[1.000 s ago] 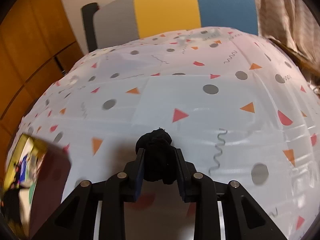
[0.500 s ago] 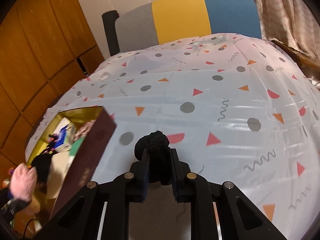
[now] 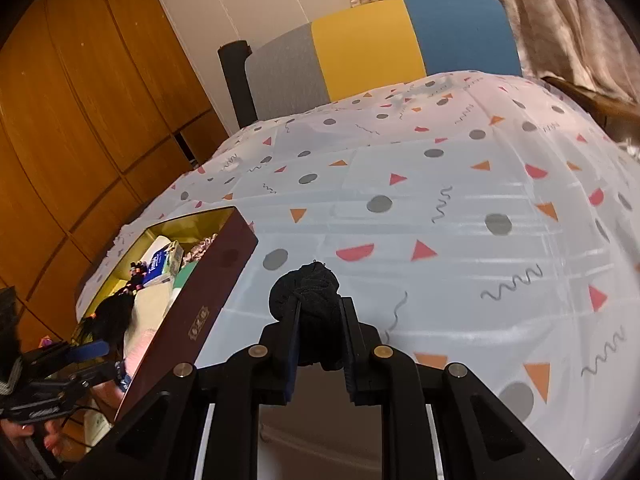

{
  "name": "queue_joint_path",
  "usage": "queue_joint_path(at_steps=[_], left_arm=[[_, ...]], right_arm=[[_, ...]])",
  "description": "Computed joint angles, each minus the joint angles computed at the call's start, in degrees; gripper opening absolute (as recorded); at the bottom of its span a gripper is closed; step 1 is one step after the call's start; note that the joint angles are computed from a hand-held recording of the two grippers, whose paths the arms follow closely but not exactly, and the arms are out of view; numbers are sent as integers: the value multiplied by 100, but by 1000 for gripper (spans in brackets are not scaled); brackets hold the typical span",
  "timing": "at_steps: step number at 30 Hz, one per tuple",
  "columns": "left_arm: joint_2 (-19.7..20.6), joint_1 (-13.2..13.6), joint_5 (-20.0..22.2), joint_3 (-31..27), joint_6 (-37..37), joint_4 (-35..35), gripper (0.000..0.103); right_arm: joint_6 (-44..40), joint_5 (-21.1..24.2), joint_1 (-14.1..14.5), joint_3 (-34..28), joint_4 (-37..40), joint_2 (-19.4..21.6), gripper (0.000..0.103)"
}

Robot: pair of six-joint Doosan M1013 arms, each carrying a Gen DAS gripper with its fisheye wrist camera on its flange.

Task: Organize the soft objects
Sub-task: 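Carry the pink dishcloth into the gold tray with the left tool while the right tool carries the scrunchie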

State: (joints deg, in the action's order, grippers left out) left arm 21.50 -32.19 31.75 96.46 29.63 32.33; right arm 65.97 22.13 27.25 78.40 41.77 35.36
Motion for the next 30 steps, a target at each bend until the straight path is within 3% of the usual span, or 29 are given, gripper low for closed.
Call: queue_joint_path(at_steps=[5,8,13,24,27,30], left_arm=[[-224,-60,-417,277,-1015,786,53],[-387,-120,-593,462,-1741,1486,53],[-575,-256,-516,664,-2504,2401,53],[-581,-181,-389,678,-2042,1945,53],[-645,-113,-547,780,-2261,2041,53],[-723,-5,-961,892,-2407,1959,54]], right_arm=[[-1044,101,-147,254,1646,-66,19],[-1401,146,-149,288,2081,-69,19],[-1334,181,-61,294,1835,-98,19],[-855,505,258,-141,1058,-95,19],[-677,606,357,-373,754,-16,19],[-443,708,475,-665,396,111,19]])
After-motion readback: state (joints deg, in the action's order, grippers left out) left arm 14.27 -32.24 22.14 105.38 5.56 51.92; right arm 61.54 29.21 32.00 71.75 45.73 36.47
